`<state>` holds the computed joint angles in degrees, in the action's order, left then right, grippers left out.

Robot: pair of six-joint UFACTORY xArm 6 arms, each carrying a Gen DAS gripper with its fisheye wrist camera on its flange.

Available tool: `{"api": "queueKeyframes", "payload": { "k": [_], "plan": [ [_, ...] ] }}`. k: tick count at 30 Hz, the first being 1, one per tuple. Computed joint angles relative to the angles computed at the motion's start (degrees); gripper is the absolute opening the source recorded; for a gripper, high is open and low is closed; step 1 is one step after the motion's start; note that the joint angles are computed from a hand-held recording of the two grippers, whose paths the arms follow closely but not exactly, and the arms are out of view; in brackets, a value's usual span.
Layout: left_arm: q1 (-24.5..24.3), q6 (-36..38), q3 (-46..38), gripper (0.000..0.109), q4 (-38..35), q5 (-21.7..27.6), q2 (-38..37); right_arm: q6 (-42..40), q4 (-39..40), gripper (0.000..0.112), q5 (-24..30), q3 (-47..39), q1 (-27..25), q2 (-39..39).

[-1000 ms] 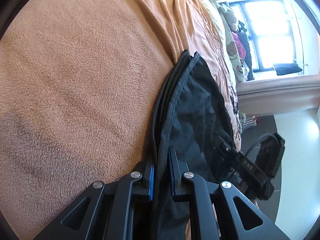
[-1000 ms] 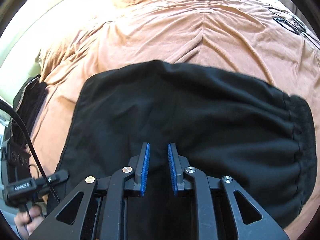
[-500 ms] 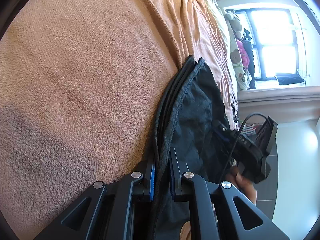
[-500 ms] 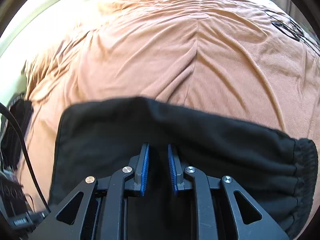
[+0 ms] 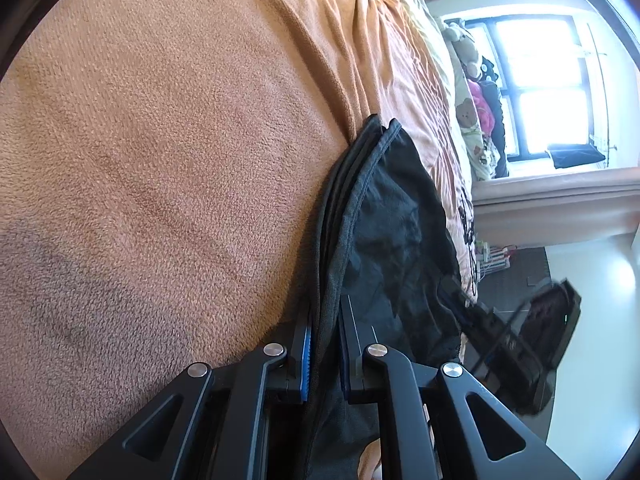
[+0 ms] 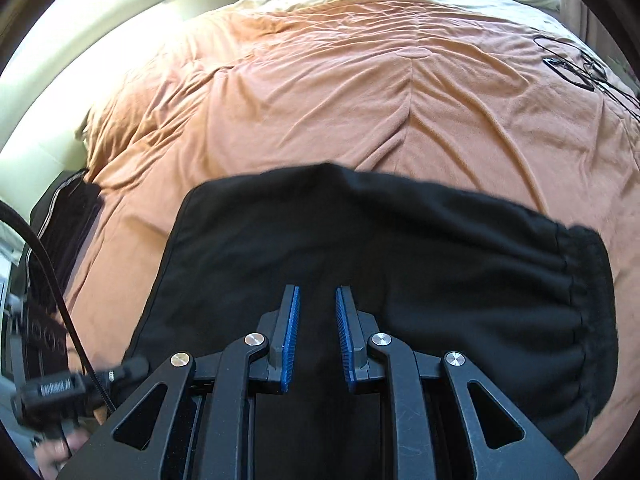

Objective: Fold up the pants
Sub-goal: 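Lift the black pants with both tools and fold them over lengthwise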

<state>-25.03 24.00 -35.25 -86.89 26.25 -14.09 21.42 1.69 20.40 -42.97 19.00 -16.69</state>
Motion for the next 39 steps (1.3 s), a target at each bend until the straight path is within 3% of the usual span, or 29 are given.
{"api": "queueKeyframes", "payload": {
  "k": [6, 15, 24, 33, 39],
  "plan": [
    [0.12, -0.75, 0.08, 0.011, 0.94, -0.34, -0.45, 2.21, -3.4, 0.016, 1.09, 7.21, 1.78, -7.39],
    [-0.39, -2.64, 0.22, 0.012, 3.71, -0.66, -1.03, 4.16, -3.26, 0.016, 1.83, 12.9, 3.78, -12.21],
    [-1.07, -1.92, 2.29, 0.013, 3.69, 0.8, -2.77, 0.04, 1.72, 0.016, 1.97, 15.31, 3.8, -17.91],
    [-1.2, 0.24, 1.72, 0.012, 1.93, 1.0, -2.3, 1.74, 2.43, 0.016, 0.37, 16.52, 1.51, -18.97],
    [-1.44, 1.46, 1.49, 0.011, 0.76, 1.19, -4.03, -3.01, 9.44, 0.016, -0.91, 17.62, 3.0, -17.35]
  ]
}}
